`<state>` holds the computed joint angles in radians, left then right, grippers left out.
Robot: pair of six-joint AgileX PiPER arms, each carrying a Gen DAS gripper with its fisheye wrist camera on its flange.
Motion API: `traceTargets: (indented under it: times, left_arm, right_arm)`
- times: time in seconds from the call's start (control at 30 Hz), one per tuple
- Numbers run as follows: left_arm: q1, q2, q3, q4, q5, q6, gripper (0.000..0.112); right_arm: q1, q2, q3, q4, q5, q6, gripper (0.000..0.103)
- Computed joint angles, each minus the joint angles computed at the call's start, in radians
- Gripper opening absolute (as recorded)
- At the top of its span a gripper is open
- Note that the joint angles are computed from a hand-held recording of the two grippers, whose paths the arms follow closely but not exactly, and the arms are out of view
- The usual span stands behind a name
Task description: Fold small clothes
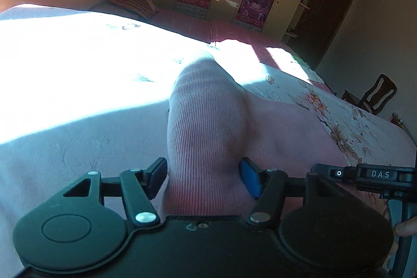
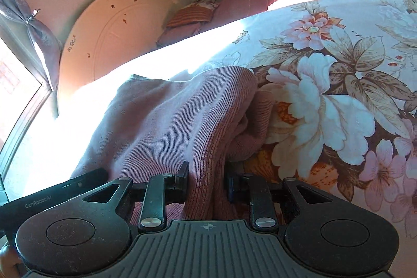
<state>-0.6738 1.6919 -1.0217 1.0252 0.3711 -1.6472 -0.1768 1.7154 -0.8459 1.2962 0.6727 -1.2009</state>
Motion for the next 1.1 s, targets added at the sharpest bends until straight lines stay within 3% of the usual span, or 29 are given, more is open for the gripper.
traceTargets:
  times: [0.07,0.2,0.33,0.4,0.47,0.53,0.57,0.6,0.63,0.7,0.83,0.9,0.97,1.1]
  left_arm:
    - [-0.028,-0.041,0.012,0.067,0.064,-0.054,0.059]
    - [-0.066,-0.125,0.060,0.130,0.065,-0.059,0.059]
    - [-0.127,-0.132,0.089,0.108,0.055,-0.047,0.059]
    - [-0.169,-0.103,0.100,0.190,0.096,-0.141,0.059]
    - [-0.175,-0.086,0.113,0.213,0.091,-0.185,0.059]
    - [-0.176,-0.070,0.114,0.233,0.087,-0.202,0.059]
    - [-0.177,-0.065,0.113,0.227,0.079,-0.194,0.059]
    - [-0.189,-0.075,0.131,0.238,0.083,-0.210,0.059]
    - [-0.196,-0.075,0.135,0.238,0.085,-0.208,0.059]
    - [-0.213,-0.085,0.141,0.192,0.103,-0.157,0.059]
    - [-0.250,-0.111,0.153,0.071,0.132,-0.067,0.059]
    - [-0.255,-0.097,0.156,0.038,0.135,-0.056,0.059]
    - [-0.242,-0.068,0.136,-0.042,0.132,0.025,0.059]
    - [-0.253,-0.095,0.119,-0.065,0.159,0.060,0.059]
  right_arm:
    - [0.004,-0.033,0.008,-0.018,-0.032,0.025,0.031]
    - [0.001,-0.138,0.025,-0.050,-0.049,0.084,0.031]
    - [-0.006,-0.263,0.055,-0.085,0.060,0.092,0.031]
    - [0.007,-0.334,0.096,-0.140,0.089,0.099,0.031]
    - [0.037,-0.369,0.145,-0.193,0.063,0.112,0.031]
    - [0.087,-0.369,0.191,-0.277,-0.044,0.123,0.031]
    - [0.092,-0.352,0.211,-0.296,-0.086,0.107,0.023]
    - [0.078,-0.336,0.228,-0.276,-0.114,0.060,0.000]
    - [0.040,-0.327,0.241,-0.230,-0.102,0.002,0.000]
    - [-0.019,-0.309,0.232,-0.213,-0.037,0.006,0.000]
    - [0.019,-0.409,0.247,-0.290,-0.051,0.121,0.000]
    - [0.068,-0.422,0.260,-0.353,-0.103,0.179,0.000]
    - [0.066,-0.395,0.267,-0.339,-0.089,0.176,0.000]
    - [0.089,-0.424,0.218,-0.429,-0.067,0.284,0.000]
